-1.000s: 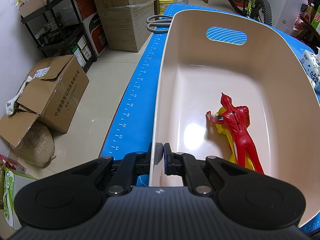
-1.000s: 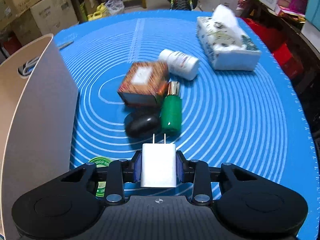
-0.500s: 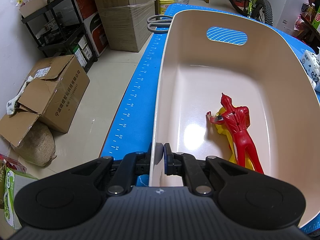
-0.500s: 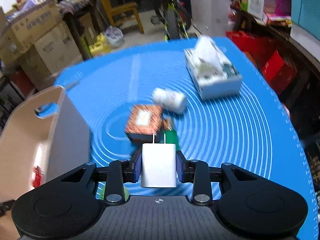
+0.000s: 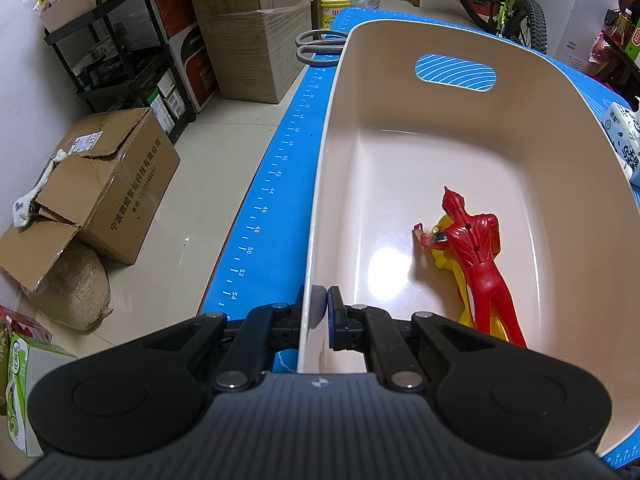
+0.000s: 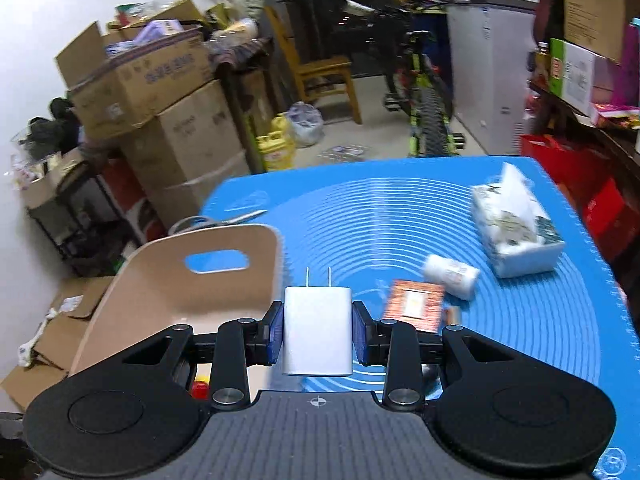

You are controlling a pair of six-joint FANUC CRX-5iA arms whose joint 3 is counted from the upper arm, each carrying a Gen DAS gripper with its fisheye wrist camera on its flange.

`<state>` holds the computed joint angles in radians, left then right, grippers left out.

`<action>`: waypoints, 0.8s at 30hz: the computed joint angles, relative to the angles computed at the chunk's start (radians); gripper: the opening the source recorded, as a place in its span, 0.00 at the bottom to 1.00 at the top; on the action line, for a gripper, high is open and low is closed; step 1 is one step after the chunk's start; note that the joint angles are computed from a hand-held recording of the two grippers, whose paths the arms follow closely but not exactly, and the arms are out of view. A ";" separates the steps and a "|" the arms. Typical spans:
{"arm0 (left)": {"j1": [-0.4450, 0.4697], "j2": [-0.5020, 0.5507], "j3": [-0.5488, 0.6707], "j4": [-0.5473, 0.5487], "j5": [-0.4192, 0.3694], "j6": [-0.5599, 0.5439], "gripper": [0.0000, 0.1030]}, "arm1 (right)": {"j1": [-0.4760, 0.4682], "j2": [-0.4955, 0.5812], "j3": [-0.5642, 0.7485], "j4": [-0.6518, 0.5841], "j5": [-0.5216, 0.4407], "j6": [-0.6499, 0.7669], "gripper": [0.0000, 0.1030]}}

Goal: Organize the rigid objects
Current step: 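Carry the white plug into the bin and open the right gripper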

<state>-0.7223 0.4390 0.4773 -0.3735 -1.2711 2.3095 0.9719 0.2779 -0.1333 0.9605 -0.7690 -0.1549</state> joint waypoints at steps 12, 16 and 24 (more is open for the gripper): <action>0.002 0.003 0.001 0.004 0.004 -0.004 0.10 | 0.040 0.154 0.225 -0.212 0.021 0.314 0.41; 0.000 0.007 0.006 0.002 0.001 -0.002 0.09 | 0.047 0.193 0.287 -0.296 0.009 0.421 0.41; -0.005 0.013 0.013 -0.001 -0.003 0.001 0.09 | 0.058 0.278 0.430 -0.414 -0.117 0.624 0.41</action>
<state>-0.7269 0.4516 0.4905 -0.3749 -1.2740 2.3104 1.0303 0.5555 0.2964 0.5461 -0.8862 0.4688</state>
